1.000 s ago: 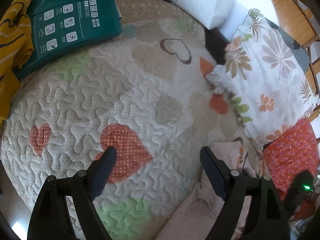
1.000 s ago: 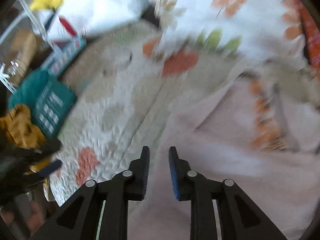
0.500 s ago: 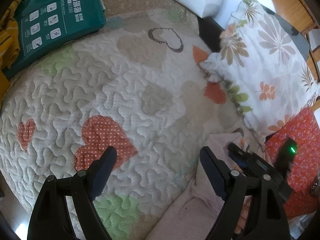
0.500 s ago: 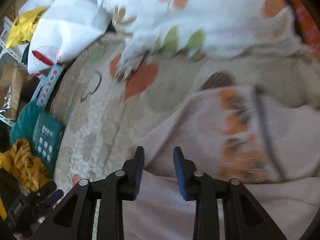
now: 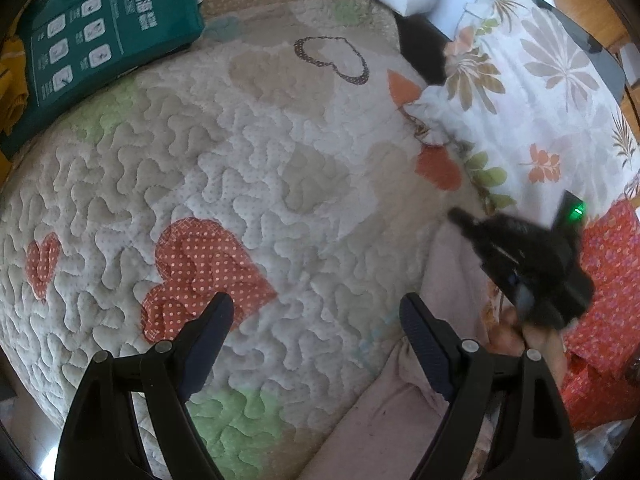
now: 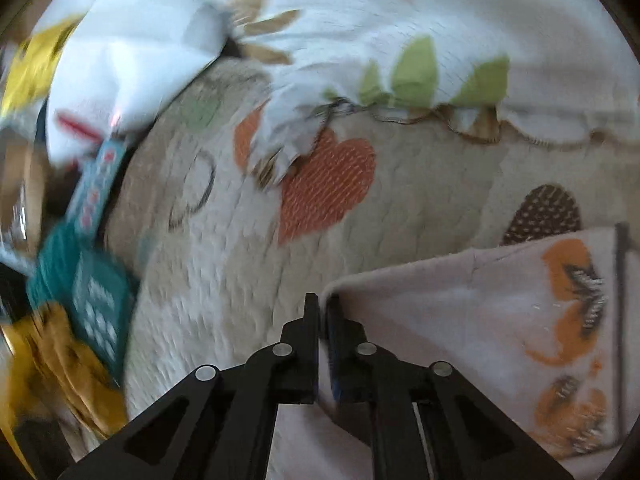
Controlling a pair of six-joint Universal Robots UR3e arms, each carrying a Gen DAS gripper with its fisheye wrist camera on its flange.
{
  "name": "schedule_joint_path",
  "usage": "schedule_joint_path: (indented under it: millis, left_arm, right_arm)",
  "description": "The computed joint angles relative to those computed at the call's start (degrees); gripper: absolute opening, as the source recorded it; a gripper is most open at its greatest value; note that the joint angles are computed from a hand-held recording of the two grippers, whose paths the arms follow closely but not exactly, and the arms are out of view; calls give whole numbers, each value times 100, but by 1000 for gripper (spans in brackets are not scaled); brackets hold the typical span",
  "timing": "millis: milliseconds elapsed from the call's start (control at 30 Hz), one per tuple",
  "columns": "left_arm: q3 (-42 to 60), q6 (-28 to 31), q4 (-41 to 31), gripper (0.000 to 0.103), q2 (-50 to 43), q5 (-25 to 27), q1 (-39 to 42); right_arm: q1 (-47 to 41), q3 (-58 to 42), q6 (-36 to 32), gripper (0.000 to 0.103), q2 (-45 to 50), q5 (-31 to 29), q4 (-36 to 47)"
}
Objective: Fold small clothes
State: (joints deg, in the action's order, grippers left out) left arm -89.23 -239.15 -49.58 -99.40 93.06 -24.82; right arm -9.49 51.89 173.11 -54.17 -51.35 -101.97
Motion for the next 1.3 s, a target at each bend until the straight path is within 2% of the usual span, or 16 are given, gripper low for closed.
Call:
schedule_joint_path:
  millis: [100,167,233,267,400,567,667,733,833,900,1000,1033,1067,1100,1233,1300]
  left_arm:
    - [4,27,-8,84,-13,-28,8]
    - [-31,15,-23,84,8,-38,40]
    - [-89,3,12,84,46,-57,76]
    - [-94,-5,17,84,47,-44,78]
    - [-101,-13,65,84,45,-100,86]
    - [-78,45,80,84,41,-146,32]
    - [-125,98,73,84,63,-206,21]
    - [-149,130,64,84,73,-218,-2]
    - [-203,141,99,84,76,-286,-33]
    - [-131,163,58,84,24,-264,-79]
    - [101,204,-83,84,-120,-148,-220]
    - [207,225,-142,84,-191,-105,-281]
    - [300,238,-198,84,-257,-80,-332]
    - [340,248,-228,84,-285,-77,-357]
    - [698,249,-368,84,-617,-76,-579]
    - [829,271,-404,84,-741,-70,-665]
  right_arm:
    - [-205,1,799,7,420,749,-272]
    - [-421,387,1471,12,620,1794,-645]
    - [-475,718,2051,37,692,2230,-1223]
    - [-389,590,2018,40,691,2015,-1163]
    - [-14,-96,811,40,302,839,-151]
    - [-364,1303,-696,46,-1484,86,146]
    - [-1469,2201,-2183,48,-2728,217,1457]
    - [-2528,2359,-3280,55,-3268,178,2518]
    - [-4212,2284,-4494,59,-3721,-516,3276]
    - [-4838,2534,-4568,59,-3890,-1103,2721]
    - [-5284,4041,-4457,59,-4481,-2909,-628]
    - [-5538,4327,-4807,59,-4573,-3224,-1349]
    - [-5904,4456,-5082,59,-4621,-3148,-1589]
    - [-6237,4389,-5164,59,-4614,-2866,-1350]
    - [-7435,3070,-6092,59,-4354,-1487,2092]
    - [-7479,3319,-6415,59,-4624,-1317,2495]
